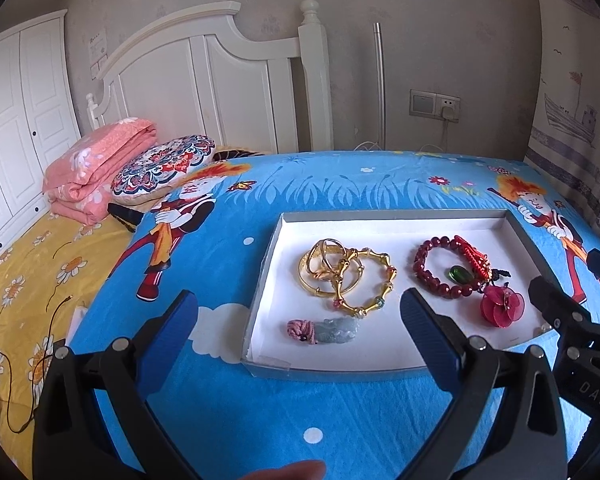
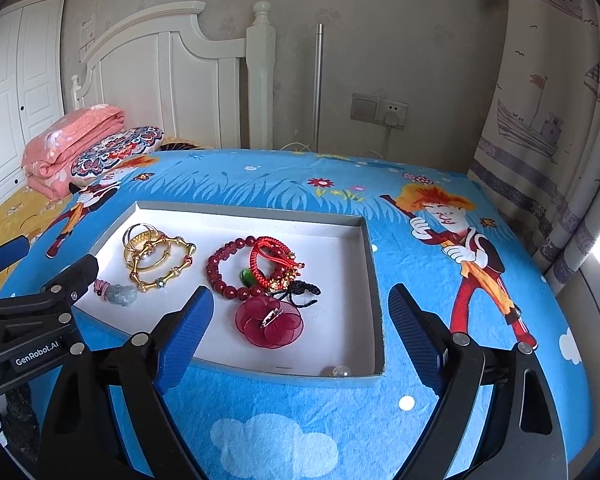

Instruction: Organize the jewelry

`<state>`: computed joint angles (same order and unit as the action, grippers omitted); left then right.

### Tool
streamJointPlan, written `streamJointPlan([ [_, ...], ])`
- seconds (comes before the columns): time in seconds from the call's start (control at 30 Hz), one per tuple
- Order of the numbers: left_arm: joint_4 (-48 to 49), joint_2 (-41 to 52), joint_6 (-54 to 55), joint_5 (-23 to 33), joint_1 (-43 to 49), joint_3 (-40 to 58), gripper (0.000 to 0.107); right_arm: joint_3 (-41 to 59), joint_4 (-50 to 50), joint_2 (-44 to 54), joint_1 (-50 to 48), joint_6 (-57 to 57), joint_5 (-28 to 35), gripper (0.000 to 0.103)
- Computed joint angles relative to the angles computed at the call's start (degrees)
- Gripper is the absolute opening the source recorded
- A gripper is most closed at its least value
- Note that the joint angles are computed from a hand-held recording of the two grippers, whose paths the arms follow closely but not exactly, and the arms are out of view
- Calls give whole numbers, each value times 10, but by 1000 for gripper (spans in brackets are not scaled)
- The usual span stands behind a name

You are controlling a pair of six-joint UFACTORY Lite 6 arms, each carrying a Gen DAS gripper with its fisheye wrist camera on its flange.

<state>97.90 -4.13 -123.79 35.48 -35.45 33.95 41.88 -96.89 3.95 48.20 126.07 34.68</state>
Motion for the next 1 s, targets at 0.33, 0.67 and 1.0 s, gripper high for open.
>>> streamJointPlan([
  [0.33, 7, 3, -7, -14, 11, -3, 98, 4, 12, 6, 5, -11, 1, 84],
  [0.67, 9, 7, -11, -19, 12, -3, 98, 7, 20, 8, 8, -17, 3, 84],
  [1.0, 8, 11, -12, -25, 16, -3, 98, 5, 21, 9, 12, -13, 2, 84],
])
